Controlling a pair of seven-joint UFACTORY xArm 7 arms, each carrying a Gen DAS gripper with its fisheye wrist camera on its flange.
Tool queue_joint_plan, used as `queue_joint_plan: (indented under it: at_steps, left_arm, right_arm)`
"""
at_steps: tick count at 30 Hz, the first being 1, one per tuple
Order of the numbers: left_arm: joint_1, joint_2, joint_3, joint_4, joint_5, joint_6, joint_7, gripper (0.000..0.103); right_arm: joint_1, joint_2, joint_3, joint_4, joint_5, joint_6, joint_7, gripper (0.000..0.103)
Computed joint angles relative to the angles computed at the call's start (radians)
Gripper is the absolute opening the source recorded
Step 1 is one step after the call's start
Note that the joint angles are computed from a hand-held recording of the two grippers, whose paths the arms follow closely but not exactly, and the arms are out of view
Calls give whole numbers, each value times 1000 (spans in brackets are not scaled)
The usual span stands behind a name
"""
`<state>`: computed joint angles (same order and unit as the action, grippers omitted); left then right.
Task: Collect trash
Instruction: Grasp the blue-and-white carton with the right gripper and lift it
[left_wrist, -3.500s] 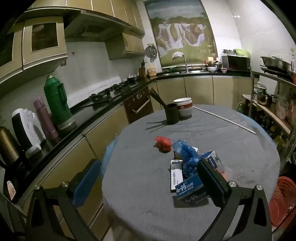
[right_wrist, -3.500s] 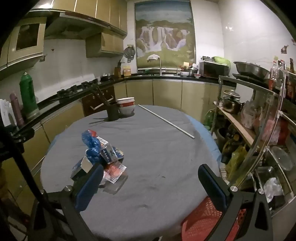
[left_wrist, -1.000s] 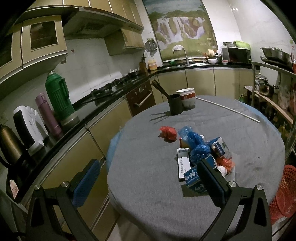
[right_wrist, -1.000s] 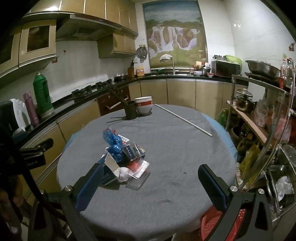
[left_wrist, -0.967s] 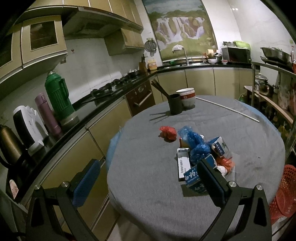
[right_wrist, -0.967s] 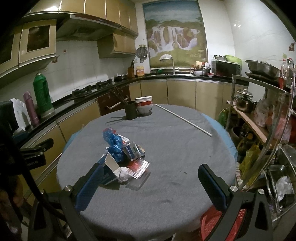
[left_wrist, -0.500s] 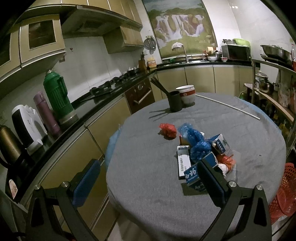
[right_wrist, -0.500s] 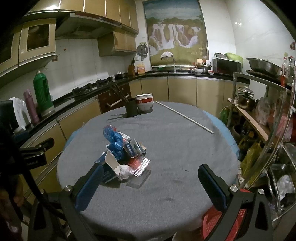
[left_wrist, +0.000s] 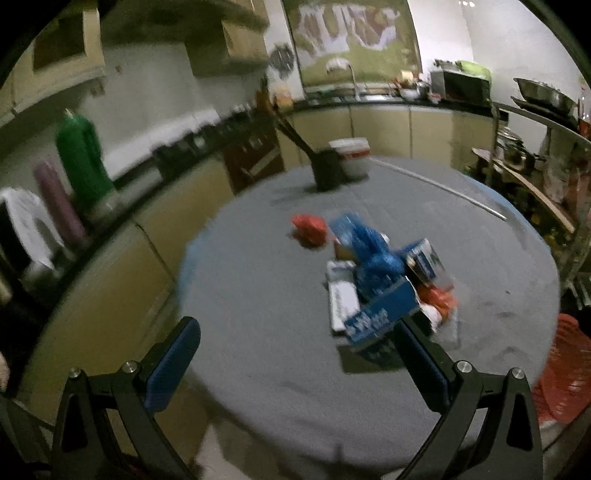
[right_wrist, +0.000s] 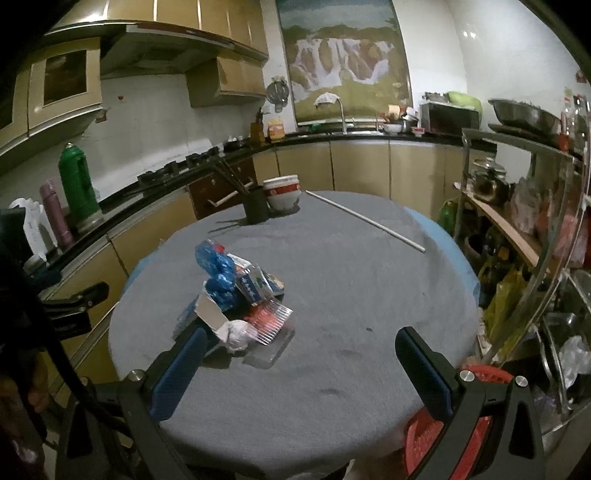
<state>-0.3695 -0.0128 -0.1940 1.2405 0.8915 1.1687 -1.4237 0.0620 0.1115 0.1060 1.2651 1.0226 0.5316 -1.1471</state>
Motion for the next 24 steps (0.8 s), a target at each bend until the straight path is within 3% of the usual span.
queue_joint_plan:
  at_steps: [12, 19, 21, 22, 24]
  left_arm:
    - [86, 107, 86, -16, -229, -450, 131, 103]
    - [69, 220, 133, 82, -222, -489, 221, 103]
    - [74, 232, 145, 73, -250, -516, 253, 94]
    - [62, 232, 167, 64, -270, -536, 270, 83]
    - [100, 212, 155, -1, -317, -655, 297, 79]
  right_arm:
    - [-86, 243, 34, 202, -111, 187, 221, 103]
    - [-117, 368, 88, 359, -137, 270, 288, 99]
    - [-113, 406, 102, 410, -153, 282, 299, 92]
    - [-105, 434, 108, 451, -171, 294, 308, 90]
    - [-91, 476, 119, 509, -206, 308, 323, 83]
